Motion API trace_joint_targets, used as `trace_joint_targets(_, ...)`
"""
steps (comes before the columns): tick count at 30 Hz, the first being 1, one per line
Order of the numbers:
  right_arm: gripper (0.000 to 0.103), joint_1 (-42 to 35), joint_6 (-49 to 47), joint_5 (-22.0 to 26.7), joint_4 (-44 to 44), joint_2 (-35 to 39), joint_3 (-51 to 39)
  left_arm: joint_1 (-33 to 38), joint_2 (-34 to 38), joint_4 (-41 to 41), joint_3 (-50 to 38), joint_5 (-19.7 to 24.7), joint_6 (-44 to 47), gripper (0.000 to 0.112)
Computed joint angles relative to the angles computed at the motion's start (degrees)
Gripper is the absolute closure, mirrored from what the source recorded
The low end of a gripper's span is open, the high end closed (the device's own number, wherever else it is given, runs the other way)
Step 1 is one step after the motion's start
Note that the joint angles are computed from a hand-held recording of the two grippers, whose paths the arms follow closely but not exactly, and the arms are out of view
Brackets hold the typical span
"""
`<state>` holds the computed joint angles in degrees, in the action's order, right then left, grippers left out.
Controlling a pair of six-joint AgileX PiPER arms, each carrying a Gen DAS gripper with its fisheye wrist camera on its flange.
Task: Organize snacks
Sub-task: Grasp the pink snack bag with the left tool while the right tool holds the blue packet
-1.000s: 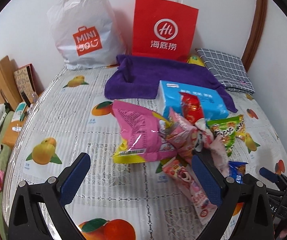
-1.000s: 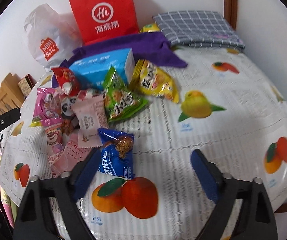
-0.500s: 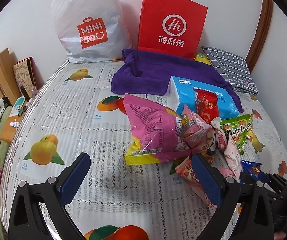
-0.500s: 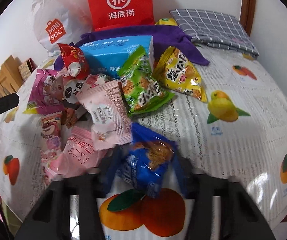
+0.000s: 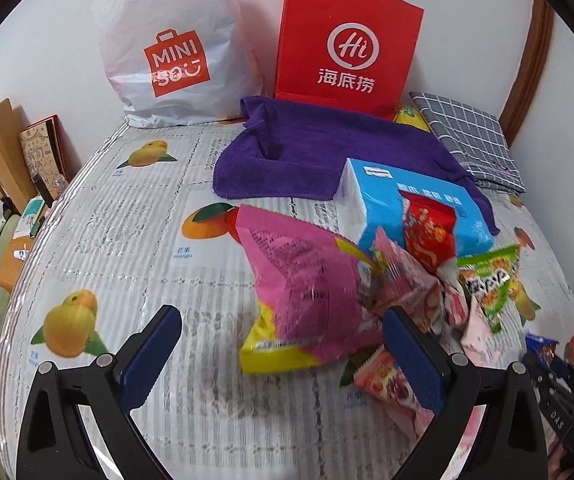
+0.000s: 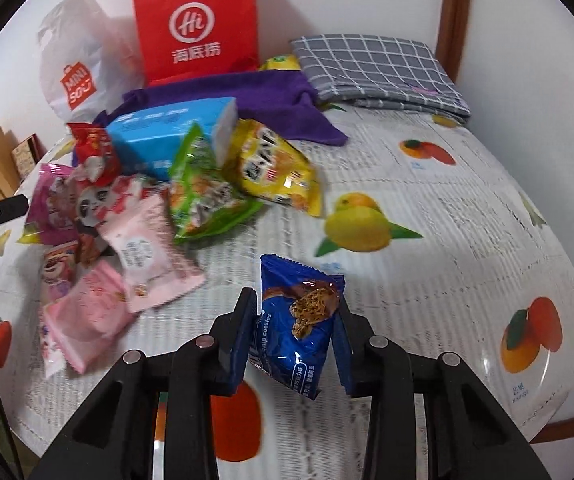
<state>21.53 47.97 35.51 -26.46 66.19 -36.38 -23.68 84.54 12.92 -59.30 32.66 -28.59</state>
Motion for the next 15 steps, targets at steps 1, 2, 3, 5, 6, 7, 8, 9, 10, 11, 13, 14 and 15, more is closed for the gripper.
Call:
trace_joint_targets(1, 0.067, -0.9, -1.3, -0.9, 0.9, 0.3, 0.4, 0.1, 1.0, 0.1, -0.8, 0.3, 0.2, 0.014)
trace_joint_targets(2, 0.067, -1.4, -2.1, -1.5, 1.4, 0.5, 0.6, 0.0, 1.8, 0.4, -1.4, 0.6, 0.0, 0.015)
trace_joint_targets(3, 0.067, -1.9, -2.6, -2.2, 1.5, 0.7, 0.9, -0.1, 2.7, 1.4, -2.1, 0.9, -0.7, 0.016)
trace_joint_targets(5, 0.067, -2.9, -4.1, -3.4, 2.3, 0.9, 0.9, 0.1, 4.3, 1.2, -3.3, 1.3, -0.3, 0.020)
trace_joint_targets(6, 0.067, -3.3, -5.0, -3.8, 2.9, 1.2, 0.7, 0.5, 4.7, -0.2, -3.7, 1.2, 1.1, 0.020)
trace_joint_targets(7, 0.067, -4.1, -6.7, -4.4, 4.3, 1.5, 0.5, 0.6, 5.3, -1.2, -4.3, 1.4, 2.1, 0.020)
trace_joint_targets(8, 0.067, -4.3, -7.2, -4.7, 4.8, 1.6, 0.5, 0.4, 5.9, -1.3, -4.8, 1.6, 2.4, 0.020)
trace_joint_targets(9, 0.067, -4.7, -8.3, -5.1, 5.6, 1.8, 0.4, 0.1, 6.5, -0.9, -5.3, 2.0, 2.3, 0.020)
trace_joint_targets(10, 0.067, -5.0, -9.2, -5.3, 6.1, 2.1, 0.3, -0.2, 7.4, -0.8, -6.1, 2.5, 2.6, 0.020)
trace_joint_targets(11, 0.066, -5.2, -9.9, -5.5, 6.6, 2.3, 0.2, -0.3, 7.9, -1.1, -6.5, 2.7, 3.0, 0.020)
trace_joint_targets(13, 0.067, -6.0, -12.4, -5.9, 8.4, 2.9, -0.2, -0.2, 9.2, -2.3, -7.6, 2.8, 3.8, 0.020)
trace_joint_targets(14, 0.067, -6.1, -12.6, -6.0, 8.6, 3.0, -0.2, 0.0, 9.6, -3.0, -8.1, 3.0, 4.2, 0.021)
trace_joint_targets(15, 0.066, -6.2, -12.9, -6.0, 8.8, 3.0, -0.2, 0.3, 9.9, -3.9, -8.4, 3.0, 4.8, 0.024)
